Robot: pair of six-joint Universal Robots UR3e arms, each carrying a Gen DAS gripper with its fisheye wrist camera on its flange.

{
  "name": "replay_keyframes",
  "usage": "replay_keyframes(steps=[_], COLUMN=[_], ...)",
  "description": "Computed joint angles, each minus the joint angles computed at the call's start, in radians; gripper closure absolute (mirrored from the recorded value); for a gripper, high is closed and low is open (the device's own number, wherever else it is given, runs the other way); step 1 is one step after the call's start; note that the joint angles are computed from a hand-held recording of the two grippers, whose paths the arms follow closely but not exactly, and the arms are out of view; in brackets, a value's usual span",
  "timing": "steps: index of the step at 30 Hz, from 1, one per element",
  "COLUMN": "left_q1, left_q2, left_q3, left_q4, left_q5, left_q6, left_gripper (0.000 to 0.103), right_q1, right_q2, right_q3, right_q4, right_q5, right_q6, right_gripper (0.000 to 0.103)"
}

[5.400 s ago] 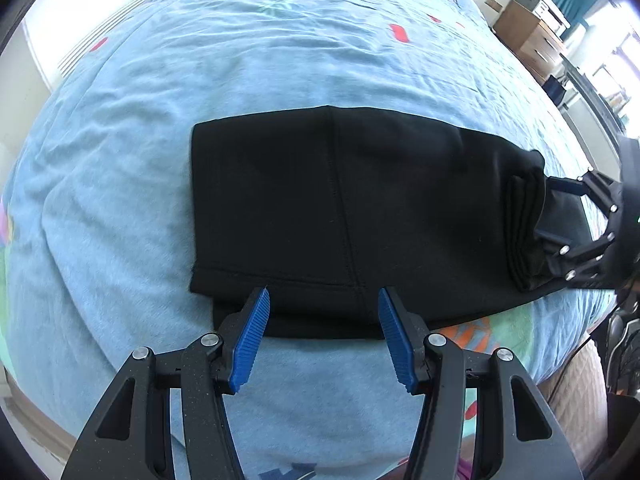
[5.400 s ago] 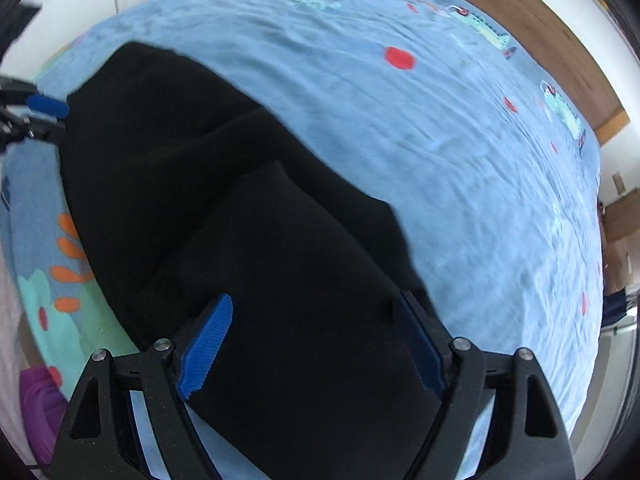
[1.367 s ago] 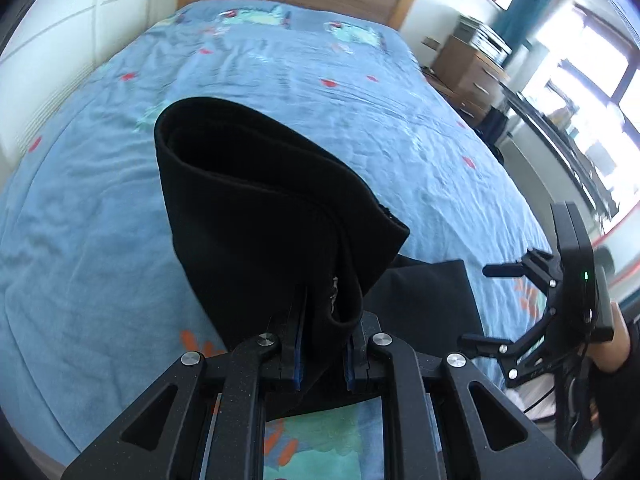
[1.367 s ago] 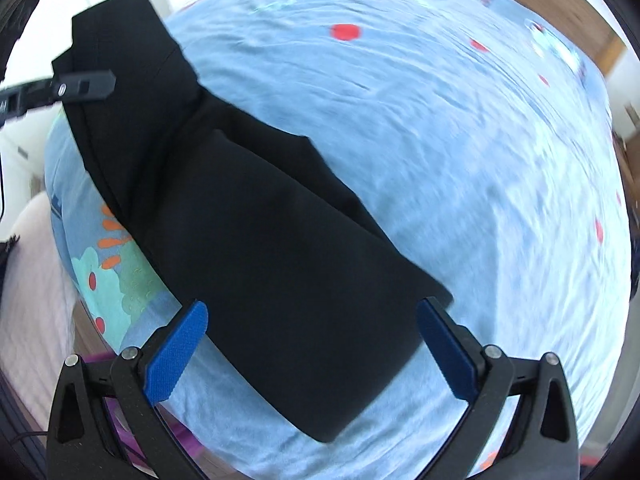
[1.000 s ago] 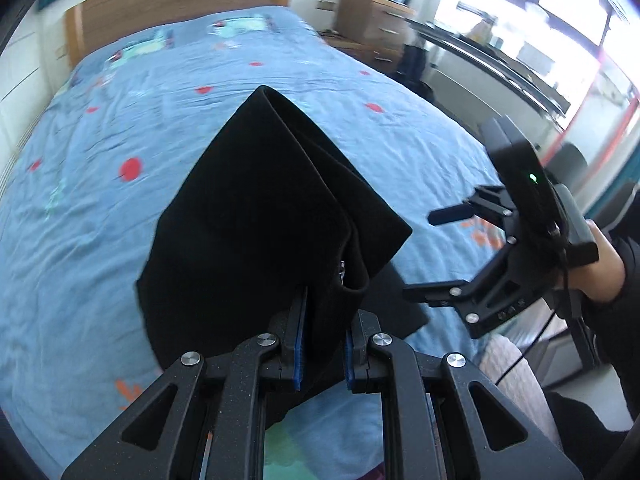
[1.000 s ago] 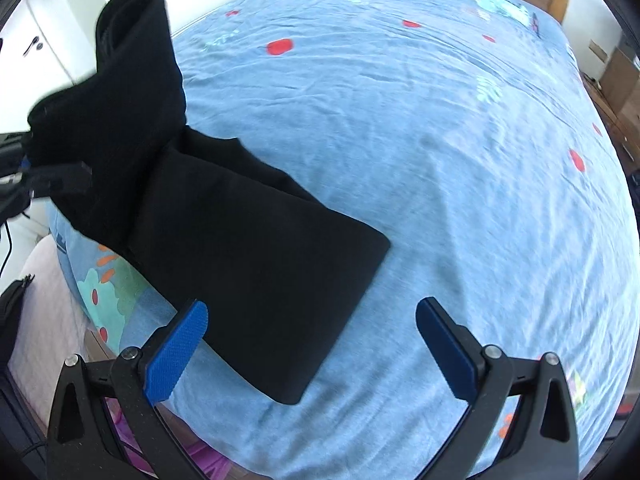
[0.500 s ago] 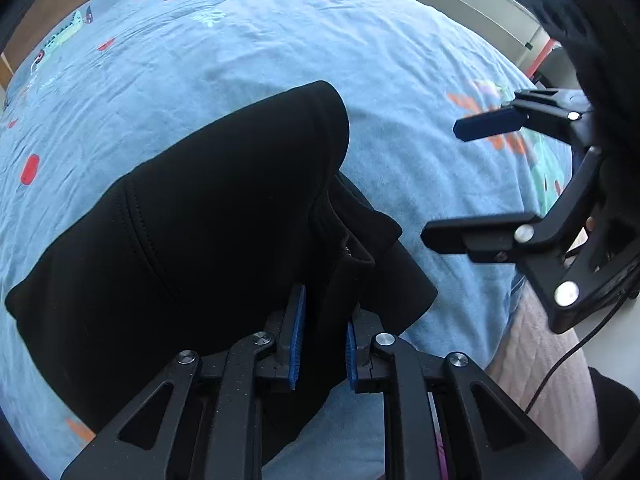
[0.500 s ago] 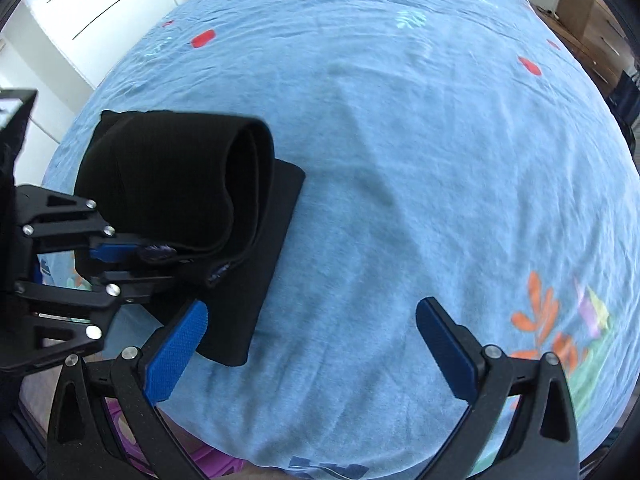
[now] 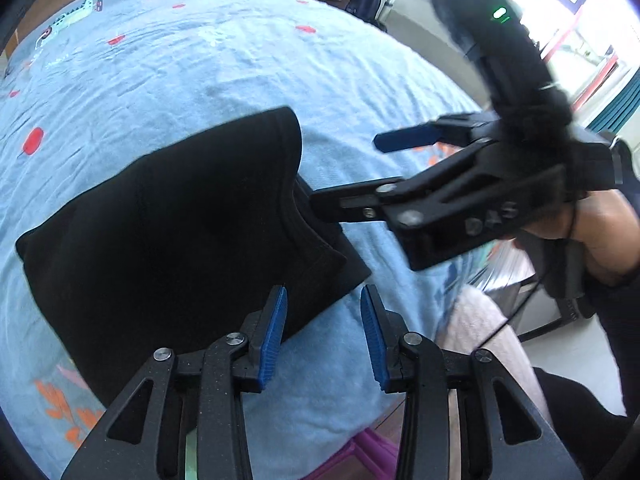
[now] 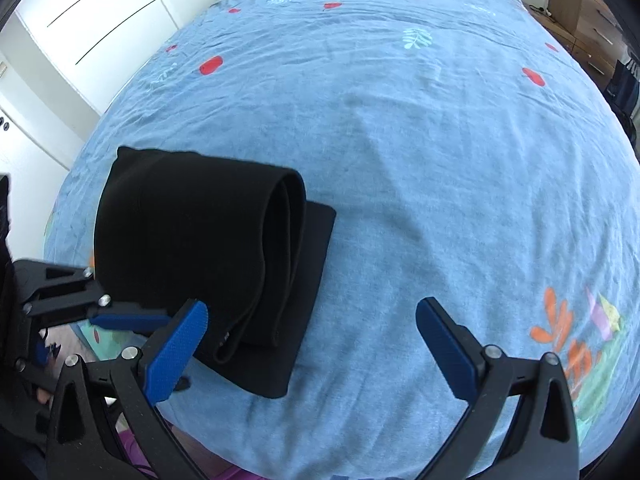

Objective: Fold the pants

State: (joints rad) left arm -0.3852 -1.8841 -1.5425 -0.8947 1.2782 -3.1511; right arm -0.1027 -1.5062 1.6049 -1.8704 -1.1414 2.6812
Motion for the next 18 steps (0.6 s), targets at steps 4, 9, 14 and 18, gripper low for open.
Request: replay_keyframes(steps=[4,9,14,18], left_q1=[0.050,0.166,0.273,0.304], left_q2=[0.098,0.167,0.152,0.200], left_q3=[-0.085,-0.149,-0.152,-0.175], left_q4=[0.028,0.025,0.013,-0.022], left_q5=[-0.003,0.045,0.037,0.034], left_q6=[-0.017,-0.010,-0.017,-0.022], left_gripper=[0.061,0.061,0.061,0.061], right_q1=[-0.004,0.069,0.186,0.183], right_q2=[0.066,0.107,0.161,0.165], right_q3=[-0.073,-0.052,-0.063,-0.011], right_q4=[0.123,0.054,0.031,-0.011], right_q5=[0.092,0.065,-0.042,0.005], right_q6=[0.025,0.082,0.104,0.122], right_gripper=[0.000,0.000,0.000,0.000])
